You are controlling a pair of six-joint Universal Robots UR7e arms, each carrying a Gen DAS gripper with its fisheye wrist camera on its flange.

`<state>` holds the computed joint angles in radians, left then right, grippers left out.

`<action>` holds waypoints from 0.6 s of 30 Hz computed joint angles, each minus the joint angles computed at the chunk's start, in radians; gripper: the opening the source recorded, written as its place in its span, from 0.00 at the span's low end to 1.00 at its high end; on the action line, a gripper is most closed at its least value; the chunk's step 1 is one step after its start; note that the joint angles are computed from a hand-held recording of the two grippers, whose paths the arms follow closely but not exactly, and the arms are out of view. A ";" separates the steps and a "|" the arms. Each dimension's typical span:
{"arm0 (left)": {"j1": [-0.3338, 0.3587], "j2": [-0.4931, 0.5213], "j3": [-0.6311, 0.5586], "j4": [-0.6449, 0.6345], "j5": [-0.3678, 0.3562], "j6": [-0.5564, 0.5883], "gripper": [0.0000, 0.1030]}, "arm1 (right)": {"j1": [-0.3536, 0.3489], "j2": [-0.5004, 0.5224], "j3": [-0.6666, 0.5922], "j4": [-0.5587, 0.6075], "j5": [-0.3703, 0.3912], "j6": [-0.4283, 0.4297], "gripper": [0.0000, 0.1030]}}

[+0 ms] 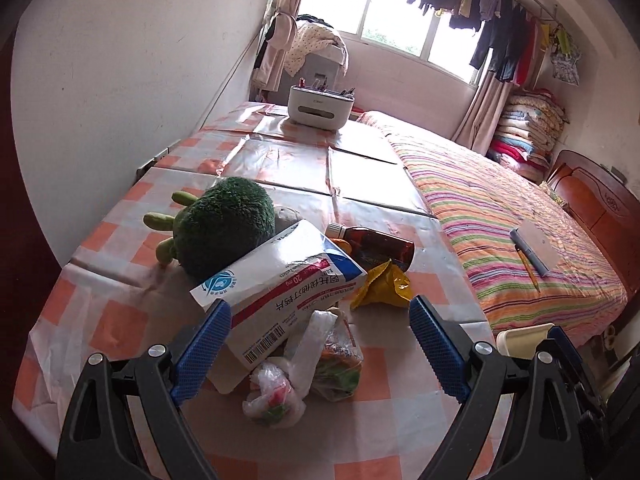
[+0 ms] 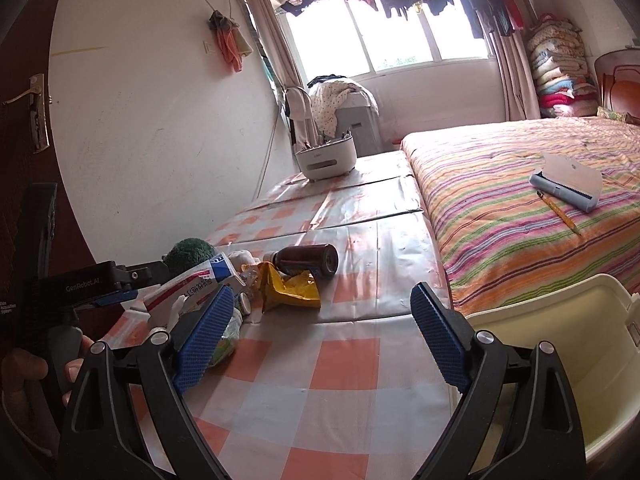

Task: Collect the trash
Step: 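Grasp the white box with the left gripper while the right grasps the yellow wrapper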

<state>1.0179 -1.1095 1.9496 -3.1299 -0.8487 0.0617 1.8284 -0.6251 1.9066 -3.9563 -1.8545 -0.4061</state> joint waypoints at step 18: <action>0.118 -0.033 -0.055 0.107 -0.075 -0.093 0.85 | 0.002 0.023 -0.118 0.356 0.097 0.051 0.86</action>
<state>1.1359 -1.1427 1.8948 -3.0228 -0.9241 -0.0311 1.8308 -0.6016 1.7884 -3.6001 -1.7574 -0.3553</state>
